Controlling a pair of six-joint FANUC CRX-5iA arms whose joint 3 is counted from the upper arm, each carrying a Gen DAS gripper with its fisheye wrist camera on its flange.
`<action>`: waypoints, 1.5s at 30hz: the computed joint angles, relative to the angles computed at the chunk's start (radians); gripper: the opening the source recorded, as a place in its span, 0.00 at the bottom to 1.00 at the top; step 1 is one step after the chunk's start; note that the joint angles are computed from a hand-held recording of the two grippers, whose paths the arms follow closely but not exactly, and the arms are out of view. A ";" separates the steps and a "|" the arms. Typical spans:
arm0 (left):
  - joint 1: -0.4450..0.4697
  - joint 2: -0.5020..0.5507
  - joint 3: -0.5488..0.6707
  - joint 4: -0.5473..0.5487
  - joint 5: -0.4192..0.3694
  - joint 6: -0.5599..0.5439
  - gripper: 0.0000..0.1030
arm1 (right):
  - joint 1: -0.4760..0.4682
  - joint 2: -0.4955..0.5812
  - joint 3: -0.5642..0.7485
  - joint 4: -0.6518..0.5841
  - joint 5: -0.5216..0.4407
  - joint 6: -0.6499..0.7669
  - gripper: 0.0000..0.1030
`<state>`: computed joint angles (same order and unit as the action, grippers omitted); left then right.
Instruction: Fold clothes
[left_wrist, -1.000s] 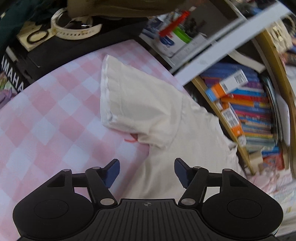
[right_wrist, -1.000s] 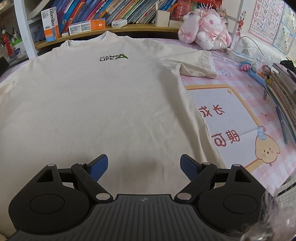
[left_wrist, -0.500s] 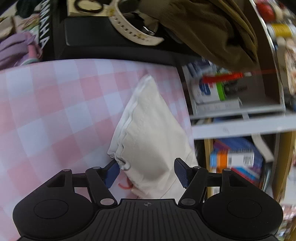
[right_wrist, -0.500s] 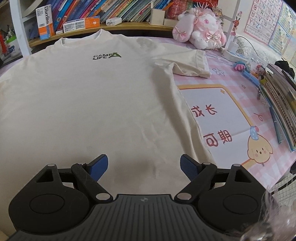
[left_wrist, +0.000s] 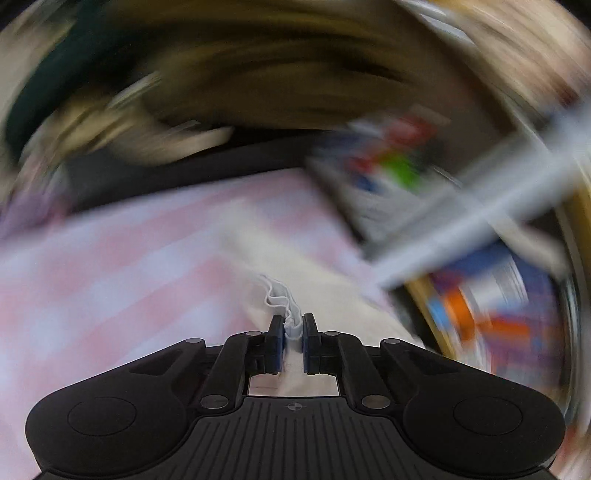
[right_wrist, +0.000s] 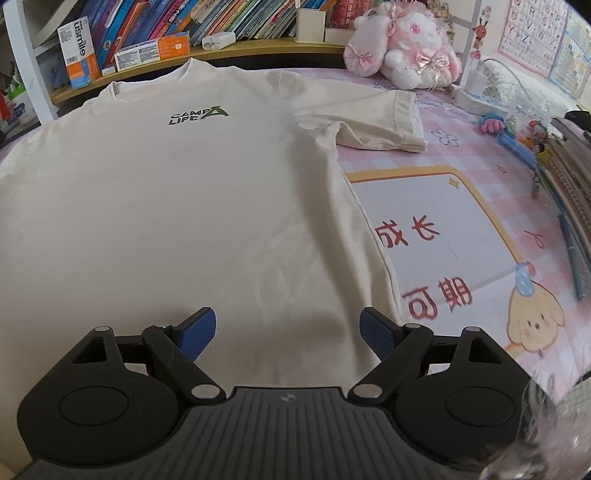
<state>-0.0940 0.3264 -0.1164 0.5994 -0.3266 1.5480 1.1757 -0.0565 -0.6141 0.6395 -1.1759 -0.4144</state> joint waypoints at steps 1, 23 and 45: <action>-0.024 0.012 0.061 -0.110 -0.023 -0.043 0.07 | -0.006 -0.008 -0.011 0.000 0.014 0.005 0.82; -0.171 0.167 0.363 -0.422 -0.259 -0.157 0.53 | -0.031 -0.070 -0.108 0.061 0.121 0.059 0.91; -0.197 0.252 0.492 -0.519 -0.226 0.068 0.29 | -0.024 -0.095 -0.129 0.064 0.141 0.096 0.94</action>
